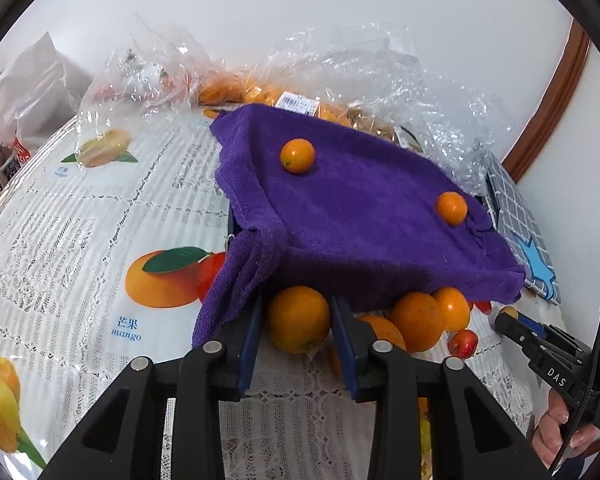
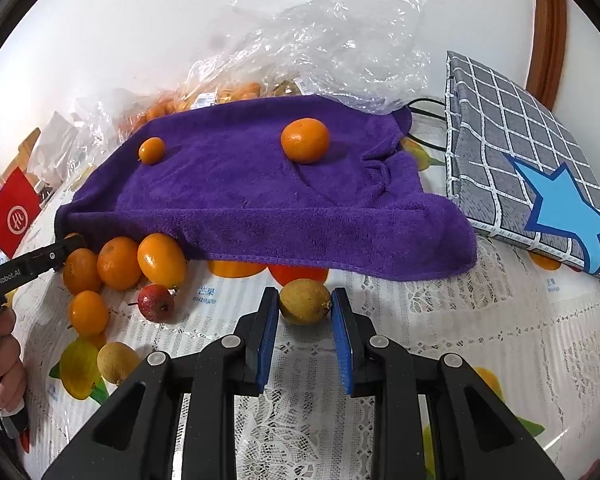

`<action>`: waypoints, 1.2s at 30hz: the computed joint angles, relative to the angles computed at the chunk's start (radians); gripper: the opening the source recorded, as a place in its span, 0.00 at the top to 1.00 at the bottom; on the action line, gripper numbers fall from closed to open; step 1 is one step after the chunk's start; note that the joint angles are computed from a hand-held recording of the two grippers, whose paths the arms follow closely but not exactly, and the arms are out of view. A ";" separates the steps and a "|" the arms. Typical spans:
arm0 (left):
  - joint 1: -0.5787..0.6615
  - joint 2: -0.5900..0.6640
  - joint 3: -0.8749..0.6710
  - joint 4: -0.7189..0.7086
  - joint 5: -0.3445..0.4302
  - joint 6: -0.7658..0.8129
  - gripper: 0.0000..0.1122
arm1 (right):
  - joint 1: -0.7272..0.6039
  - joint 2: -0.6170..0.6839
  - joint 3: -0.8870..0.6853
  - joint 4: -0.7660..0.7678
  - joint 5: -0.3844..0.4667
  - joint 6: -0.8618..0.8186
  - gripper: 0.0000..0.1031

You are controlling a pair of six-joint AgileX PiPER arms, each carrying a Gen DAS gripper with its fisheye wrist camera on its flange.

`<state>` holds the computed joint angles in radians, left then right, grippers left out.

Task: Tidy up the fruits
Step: 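Lift both held fruits and carry them over the purple towel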

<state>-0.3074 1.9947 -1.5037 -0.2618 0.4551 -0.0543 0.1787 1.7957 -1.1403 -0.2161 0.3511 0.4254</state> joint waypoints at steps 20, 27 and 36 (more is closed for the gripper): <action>-0.014 -0.096 0.117 0.062 -0.187 -0.066 0.72 | -0.003 -0.052 0.065 0.028 -0.089 -0.032 0.74; -0.035 -0.064 -0.015 0.127 -0.137 -0.113 0.72 | -0.030 -0.089 0.013 0.211 -0.066 -0.242 0.74; -0.052 0.148 -0.404 0.293 0.024 -0.295 0.72 | -0.074 0.015 -0.234 0.256 0.009 -0.292 0.74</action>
